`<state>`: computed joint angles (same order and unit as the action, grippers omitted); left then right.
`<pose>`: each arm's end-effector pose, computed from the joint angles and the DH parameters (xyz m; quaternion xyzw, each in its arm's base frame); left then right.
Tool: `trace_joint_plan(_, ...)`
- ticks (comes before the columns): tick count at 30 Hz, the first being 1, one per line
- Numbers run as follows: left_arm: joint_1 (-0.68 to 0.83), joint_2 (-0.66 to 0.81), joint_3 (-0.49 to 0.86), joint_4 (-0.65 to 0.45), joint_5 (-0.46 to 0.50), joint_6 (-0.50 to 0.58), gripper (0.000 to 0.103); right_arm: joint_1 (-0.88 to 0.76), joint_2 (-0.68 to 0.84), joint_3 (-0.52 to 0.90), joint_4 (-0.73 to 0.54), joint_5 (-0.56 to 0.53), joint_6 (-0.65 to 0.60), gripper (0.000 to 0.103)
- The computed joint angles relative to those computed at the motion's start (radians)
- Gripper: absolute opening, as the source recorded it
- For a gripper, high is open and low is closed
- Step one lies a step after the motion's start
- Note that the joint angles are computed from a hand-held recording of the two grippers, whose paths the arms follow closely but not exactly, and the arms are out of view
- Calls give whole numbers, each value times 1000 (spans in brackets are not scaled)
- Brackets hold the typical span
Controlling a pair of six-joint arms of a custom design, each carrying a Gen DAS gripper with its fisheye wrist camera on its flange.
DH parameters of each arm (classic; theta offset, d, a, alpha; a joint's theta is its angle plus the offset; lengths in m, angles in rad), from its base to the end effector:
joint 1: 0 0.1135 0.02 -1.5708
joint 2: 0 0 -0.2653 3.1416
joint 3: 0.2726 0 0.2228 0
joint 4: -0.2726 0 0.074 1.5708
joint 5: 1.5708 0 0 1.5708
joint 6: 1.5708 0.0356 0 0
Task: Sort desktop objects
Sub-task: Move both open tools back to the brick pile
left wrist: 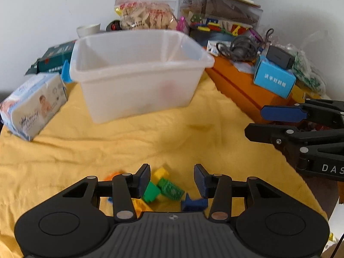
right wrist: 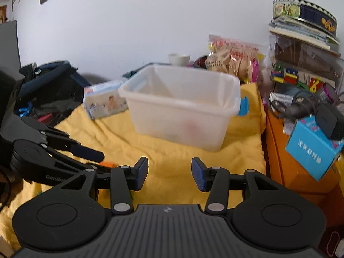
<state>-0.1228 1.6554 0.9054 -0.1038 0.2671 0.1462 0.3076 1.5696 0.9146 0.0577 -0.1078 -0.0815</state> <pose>0.3080 -0.0475 0.1938 0.1708 0.9134 -0.1206 0.3492 0.3008 0.0996 0.2341 -0.1953 0.8611 0.1000 0.4587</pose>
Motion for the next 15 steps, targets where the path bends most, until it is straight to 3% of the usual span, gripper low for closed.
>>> trace_joint_plan(5,-5,-11,-90,15,-32,-2,59,2,17,-68,0,9,-11,51)
trace_joint_plan(15,9,-40,-194,-5,-78,-28,60,28,69,-140,-48,-21,-11,57)
